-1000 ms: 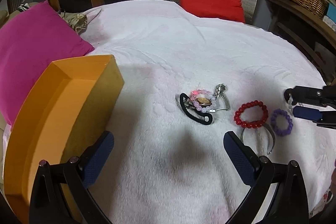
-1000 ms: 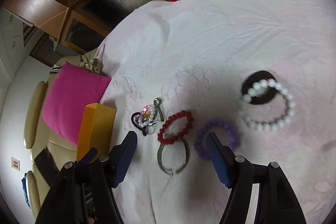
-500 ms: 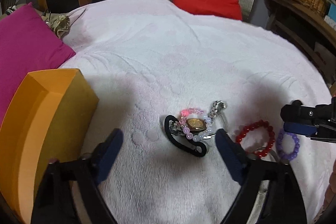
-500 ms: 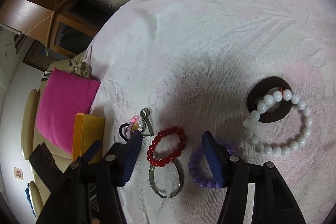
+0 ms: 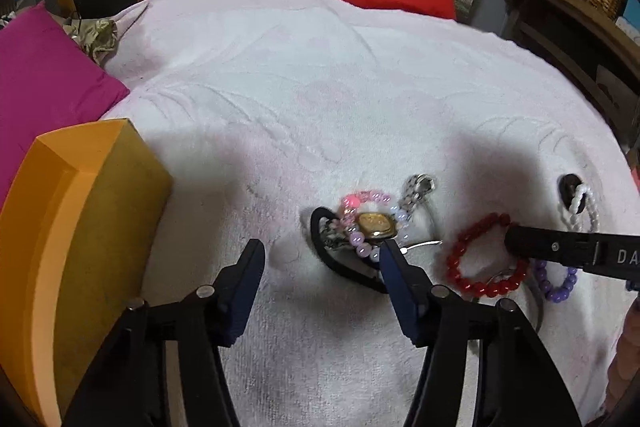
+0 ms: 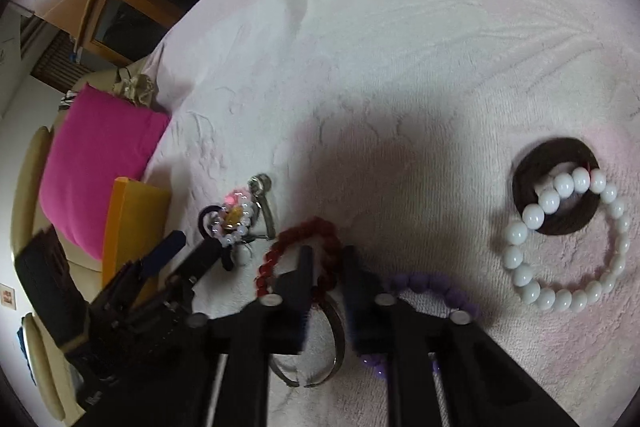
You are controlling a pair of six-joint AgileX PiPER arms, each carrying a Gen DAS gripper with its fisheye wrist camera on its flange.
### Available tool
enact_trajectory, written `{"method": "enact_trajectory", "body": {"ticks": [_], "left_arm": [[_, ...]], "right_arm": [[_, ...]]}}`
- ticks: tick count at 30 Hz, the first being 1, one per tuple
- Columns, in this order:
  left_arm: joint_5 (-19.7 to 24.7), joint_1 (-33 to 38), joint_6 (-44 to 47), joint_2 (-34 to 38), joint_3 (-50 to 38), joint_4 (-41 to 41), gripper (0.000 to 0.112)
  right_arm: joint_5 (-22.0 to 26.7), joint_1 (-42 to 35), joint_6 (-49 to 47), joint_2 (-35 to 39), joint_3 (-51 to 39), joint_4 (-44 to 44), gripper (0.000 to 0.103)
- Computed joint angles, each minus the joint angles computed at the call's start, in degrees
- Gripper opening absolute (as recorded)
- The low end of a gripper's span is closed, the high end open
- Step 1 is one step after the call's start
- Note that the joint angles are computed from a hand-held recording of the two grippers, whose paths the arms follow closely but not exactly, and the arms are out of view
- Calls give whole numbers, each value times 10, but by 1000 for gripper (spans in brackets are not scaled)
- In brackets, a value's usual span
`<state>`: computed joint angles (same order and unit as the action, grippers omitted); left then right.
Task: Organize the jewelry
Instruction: 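Grasp the pink bead bracelet with the left tool while the right tool grasps the red bead bracelet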
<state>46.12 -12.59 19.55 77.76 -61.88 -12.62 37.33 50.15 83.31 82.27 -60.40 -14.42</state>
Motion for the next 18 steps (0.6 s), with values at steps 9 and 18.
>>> {"method": "enact_trajectory", "body": {"ticks": [9,18], "left_arm": [[-9,-16,35,12,3,-52,61],[-44,-33,48,8,22,-38,11]], "right_arm": [[5,25,112,-46,32,-95,11],[25,41,206,-82,57,-176,11]]}}
